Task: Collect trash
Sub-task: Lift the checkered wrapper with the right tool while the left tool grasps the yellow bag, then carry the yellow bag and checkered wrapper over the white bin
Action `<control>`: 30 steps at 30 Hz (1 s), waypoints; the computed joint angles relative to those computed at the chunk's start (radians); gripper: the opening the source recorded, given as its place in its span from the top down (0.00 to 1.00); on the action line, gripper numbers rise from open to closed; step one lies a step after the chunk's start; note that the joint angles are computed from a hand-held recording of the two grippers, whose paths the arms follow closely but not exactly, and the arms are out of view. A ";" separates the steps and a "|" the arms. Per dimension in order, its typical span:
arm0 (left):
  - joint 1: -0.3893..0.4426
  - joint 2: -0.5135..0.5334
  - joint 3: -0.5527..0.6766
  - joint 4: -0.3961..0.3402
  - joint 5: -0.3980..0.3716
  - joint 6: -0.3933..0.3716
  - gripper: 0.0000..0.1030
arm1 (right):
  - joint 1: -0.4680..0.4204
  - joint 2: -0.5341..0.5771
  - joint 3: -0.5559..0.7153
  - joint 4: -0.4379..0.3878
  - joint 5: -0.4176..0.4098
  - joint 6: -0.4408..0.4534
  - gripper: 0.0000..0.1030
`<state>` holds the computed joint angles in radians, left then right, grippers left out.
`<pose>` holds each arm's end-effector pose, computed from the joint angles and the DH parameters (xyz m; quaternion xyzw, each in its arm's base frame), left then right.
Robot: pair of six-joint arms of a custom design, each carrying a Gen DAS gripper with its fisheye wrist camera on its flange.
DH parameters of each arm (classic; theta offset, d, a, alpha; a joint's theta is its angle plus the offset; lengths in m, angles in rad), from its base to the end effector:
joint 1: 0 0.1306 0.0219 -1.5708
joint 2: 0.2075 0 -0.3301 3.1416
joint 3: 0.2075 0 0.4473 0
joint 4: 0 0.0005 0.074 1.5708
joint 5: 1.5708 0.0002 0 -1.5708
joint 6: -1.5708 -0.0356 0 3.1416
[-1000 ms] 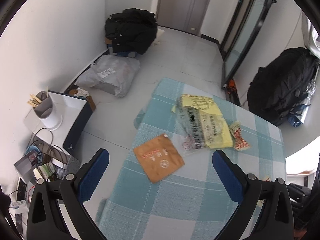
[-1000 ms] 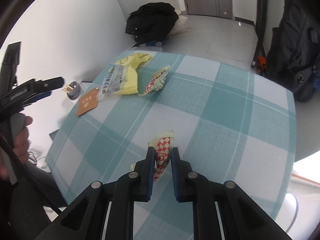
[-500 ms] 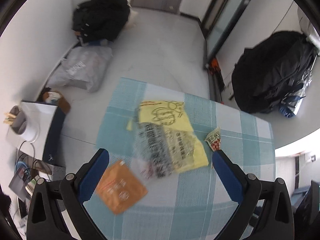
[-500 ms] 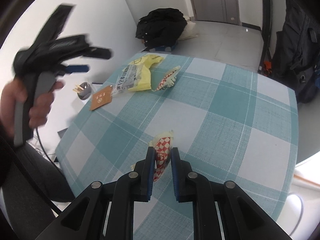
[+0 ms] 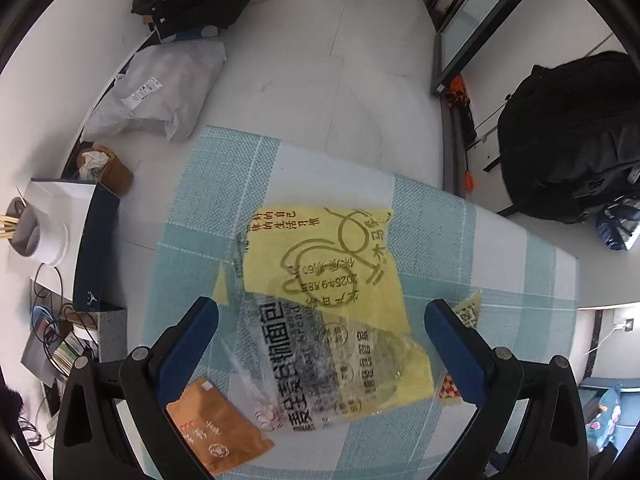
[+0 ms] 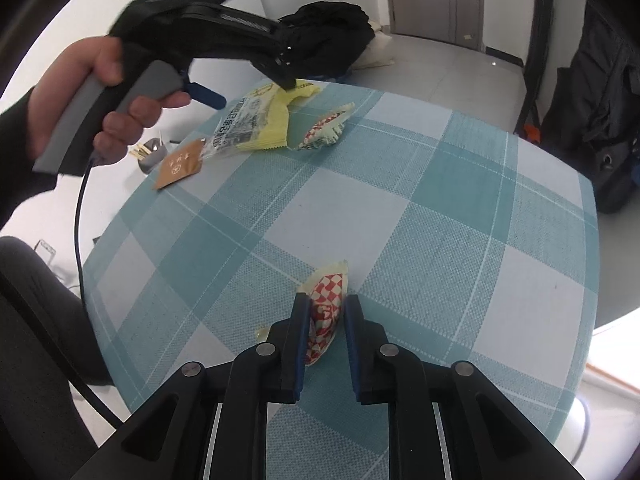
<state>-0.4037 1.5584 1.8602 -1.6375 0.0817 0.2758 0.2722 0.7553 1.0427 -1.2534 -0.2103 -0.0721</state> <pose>0.4937 -0.2146 0.4809 0.0682 0.9899 -0.0773 0.0970 0.3102 0.0938 0.4387 -0.1259 0.9415 0.1494 0.2746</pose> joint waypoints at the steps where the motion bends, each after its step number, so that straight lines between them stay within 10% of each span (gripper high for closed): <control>1: -0.008 0.006 0.007 -0.006 -0.027 -0.010 0.02 | -0.002 0.000 -0.001 0.002 0.000 0.000 0.82; 18: -0.046 -0.001 0.015 -0.004 -0.063 -0.102 0.71 | -0.028 -0.018 -0.020 0.011 -0.042 -0.016 0.83; 30: -0.044 -0.059 -0.018 0.014 -0.059 -0.105 0.85 | -0.034 -0.032 -0.021 0.004 -0.039 -0.038 0.83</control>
<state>-0.4475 1.4993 1.8420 -1.6231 0.0224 0.1710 0.2381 0.7231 1.0213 -1.2489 -0.2493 -0.1097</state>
